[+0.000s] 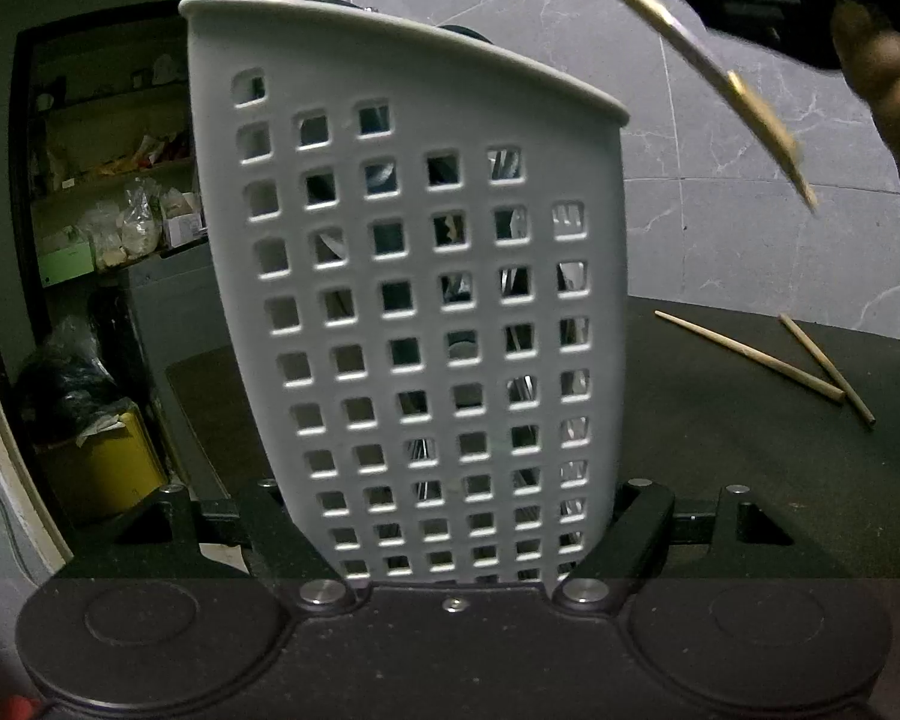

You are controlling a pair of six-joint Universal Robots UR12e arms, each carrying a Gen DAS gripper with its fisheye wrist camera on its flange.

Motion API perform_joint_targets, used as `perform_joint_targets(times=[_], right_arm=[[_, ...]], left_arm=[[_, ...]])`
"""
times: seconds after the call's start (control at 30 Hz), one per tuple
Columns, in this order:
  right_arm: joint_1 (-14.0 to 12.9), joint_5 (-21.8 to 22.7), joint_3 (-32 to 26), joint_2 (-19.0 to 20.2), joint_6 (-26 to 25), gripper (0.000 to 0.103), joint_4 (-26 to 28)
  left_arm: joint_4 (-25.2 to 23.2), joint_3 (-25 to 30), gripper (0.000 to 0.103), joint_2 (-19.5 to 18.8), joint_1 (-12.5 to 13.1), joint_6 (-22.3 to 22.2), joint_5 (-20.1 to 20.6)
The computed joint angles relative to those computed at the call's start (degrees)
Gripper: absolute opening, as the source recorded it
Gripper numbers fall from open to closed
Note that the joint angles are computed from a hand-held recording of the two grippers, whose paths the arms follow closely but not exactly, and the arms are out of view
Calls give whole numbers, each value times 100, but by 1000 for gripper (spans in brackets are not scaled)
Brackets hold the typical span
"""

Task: Organize utensils
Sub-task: 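Raise the chopsticks over the basket rim and open the right gripper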

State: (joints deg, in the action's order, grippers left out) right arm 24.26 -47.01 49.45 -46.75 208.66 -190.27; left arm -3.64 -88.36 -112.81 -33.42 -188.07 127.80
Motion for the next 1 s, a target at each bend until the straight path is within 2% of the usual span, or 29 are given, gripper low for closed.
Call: perform_joint_targets(times=[0.27, 0.5, 0.63, 0.77, 1.0], right_arm=[[167, 295, -1222, 623, 679, 13, -222], [355, 150, -1812, 990, 689, 13, -92], [413, -144, -1615, 976, 606, 14, -372], [444, -258, -1439, 959, 518, 14, -532], [441, -240, -954, 787, 316, 14, -663]], left_arm=[[0, -1, 78, 2, -1, 7, -3], [12, -5, 78, -3, 2, 1, -9], [10, -6, 78, -4, 1, -6, -15], [12, -5, 78, -9, -2, -8, -14], [-15, -5, 78, -8, 3, -19, -17]])
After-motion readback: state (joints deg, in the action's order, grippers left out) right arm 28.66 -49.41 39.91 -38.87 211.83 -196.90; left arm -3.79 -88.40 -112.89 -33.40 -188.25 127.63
